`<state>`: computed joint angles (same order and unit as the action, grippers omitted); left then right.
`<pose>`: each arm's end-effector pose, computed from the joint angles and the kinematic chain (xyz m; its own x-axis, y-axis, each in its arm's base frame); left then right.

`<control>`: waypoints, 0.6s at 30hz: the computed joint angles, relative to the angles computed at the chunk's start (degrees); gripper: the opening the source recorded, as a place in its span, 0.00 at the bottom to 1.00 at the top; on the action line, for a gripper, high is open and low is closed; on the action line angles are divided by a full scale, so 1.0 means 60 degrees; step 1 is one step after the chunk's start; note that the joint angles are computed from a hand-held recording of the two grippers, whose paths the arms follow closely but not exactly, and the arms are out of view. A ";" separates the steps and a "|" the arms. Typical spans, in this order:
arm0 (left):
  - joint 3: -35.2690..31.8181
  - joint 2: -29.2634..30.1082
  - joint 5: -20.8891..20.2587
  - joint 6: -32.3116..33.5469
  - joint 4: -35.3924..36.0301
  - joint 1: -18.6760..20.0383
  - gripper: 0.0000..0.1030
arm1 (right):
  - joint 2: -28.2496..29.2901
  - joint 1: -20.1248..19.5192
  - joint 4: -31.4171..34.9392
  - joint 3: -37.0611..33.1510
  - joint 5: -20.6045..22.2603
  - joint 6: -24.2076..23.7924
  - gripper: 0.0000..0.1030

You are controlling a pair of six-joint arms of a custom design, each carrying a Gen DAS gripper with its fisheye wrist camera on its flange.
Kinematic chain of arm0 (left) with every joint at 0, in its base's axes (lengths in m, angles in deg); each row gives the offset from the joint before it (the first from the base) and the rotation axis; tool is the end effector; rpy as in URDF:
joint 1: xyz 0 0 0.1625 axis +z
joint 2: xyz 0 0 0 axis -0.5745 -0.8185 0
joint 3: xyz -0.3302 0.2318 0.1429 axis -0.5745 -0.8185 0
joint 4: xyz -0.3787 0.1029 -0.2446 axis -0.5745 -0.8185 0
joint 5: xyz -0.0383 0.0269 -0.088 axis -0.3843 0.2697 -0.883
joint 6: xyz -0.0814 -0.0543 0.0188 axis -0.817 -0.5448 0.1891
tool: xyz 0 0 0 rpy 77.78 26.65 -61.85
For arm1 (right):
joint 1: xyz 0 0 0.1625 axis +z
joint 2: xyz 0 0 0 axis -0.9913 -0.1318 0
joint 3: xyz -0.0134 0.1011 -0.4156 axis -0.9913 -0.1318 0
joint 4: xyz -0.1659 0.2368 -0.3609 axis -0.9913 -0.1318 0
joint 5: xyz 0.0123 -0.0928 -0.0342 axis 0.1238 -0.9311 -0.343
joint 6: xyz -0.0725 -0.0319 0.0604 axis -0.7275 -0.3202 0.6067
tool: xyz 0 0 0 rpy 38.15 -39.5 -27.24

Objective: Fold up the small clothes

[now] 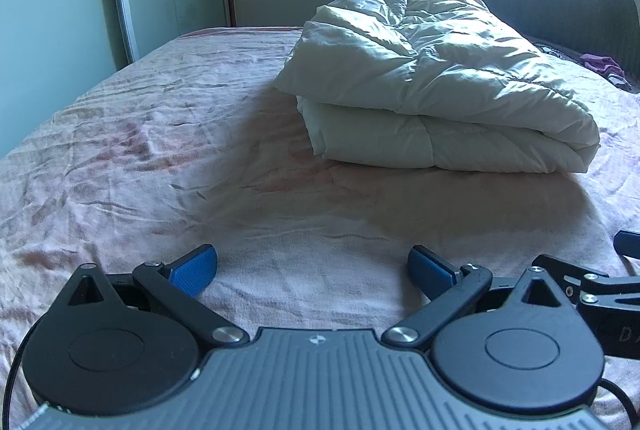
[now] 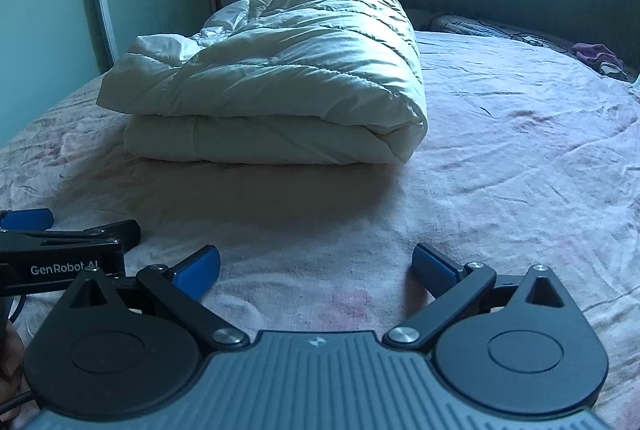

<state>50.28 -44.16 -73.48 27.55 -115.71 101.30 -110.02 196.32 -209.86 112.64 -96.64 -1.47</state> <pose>-0.0827 -0.6784 0.2859 -0.6778 0.1576 -0.7182 0.6384 0.6107 -0.4685 0.3442 -0.6274 0.0554 -0.7608 0.0715 0.6450 -0.4538 0.6519 -0.6075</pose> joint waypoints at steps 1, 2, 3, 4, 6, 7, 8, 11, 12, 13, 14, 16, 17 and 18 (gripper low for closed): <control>0.0000 0.0000 0.0000 0.0000 0.0000 0.0000 1.00 | 0.0011 -0.0004 -0.0045 0.0009 0.0009 -0.0010 1.00; 0.0000 0.0000 0.0000 0.0000 0.0000 0.0000 1.00 | 0.0015 -0.0013 -0.0084 0.0019 0.0031 -0.0010 1.00; 0.0000 0.0000 0.0000 0.0000 0.0000 0.0000 1.00 | 0.0014 -0.0016 -0.0121 0.0034 0.0048 -0.0001 1.00; 0.0003 -0.0008 -0.0017 -0.0022 0.0017 0.0006 1.00 | 0.0009 -0.0025 -0.0164 0.0050 0.0078 0.0006 1.00; -0.0015 -0.0006 -0.0052 -0.0082 0.0059 0.0017 1.00 | -0.0003 -0.0032 -0.0221 0.0082 0.0107 0.0015 1.00; -0.0016 -0.0006 -0.0061 -0.0121 0.0074 0.0017 1.00 | 0.0001 -0.0030 -0.0233 0.0080 0.0103 0.0008 1.00; -0.0014 -0.0010 -0.0073 -0.0150 0.0086 0.0021 1.00 | 0.0013 -0.0027 -0.0245 0.0070 0.0090 -0.0008 1.00; -0.0016 -0.0012 -0.0098 -0.0194 0.0099 0.0028 1.00 | 0.0073 -0.0005 -0.0372 0.0040 0.0039 -0.0063 1.00; -0.0012 -0.0016 -0.0105 -0.0198 0.0096 0.0031 1.00 | 0.0090 -0.0004 -0.0397 0.0027 0.0028 -0.0083 1.00; -0.0013 -0.0014 -0.0116 -0.0208 0.0094 0.0034 1.00 | 0.0109 0.0002 -0.0406 0.0006 0.0008 -0.0087 1.00; -0.0012 -0.0017 -0.0128 -0.0218 0.0094 0.0038 1.00 | 0.0128 0.0010 -0.0391 -0.0017 -0.0027 -0.0101 1.00; -0.0014 -0.0011 -0.0141 -0.0220 0.0082 0.0044 1.00 | 0.0170 0.0028 -0.0320 -0.0080 -0.0113 -0.0141 1.00; -0.0011 -0.0014 -0.0141 -0.0215 0.0075 0.0047 1.00 | 0.0185 0.0033 -0.0272 -0.0109 -0.0147 -0.0154 1.00; -0.0011 -0.0017 -0.0138 -0.0212 0.0080 0.0048 1.00 | 0.0196 0.0036 -0.0237 -0.0129 -0.0169 -0.0167 1.00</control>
<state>50.22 -44.26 -74.31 26.28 -115.23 101.58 -108.84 196.54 -211.28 111.87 -97.65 -2.47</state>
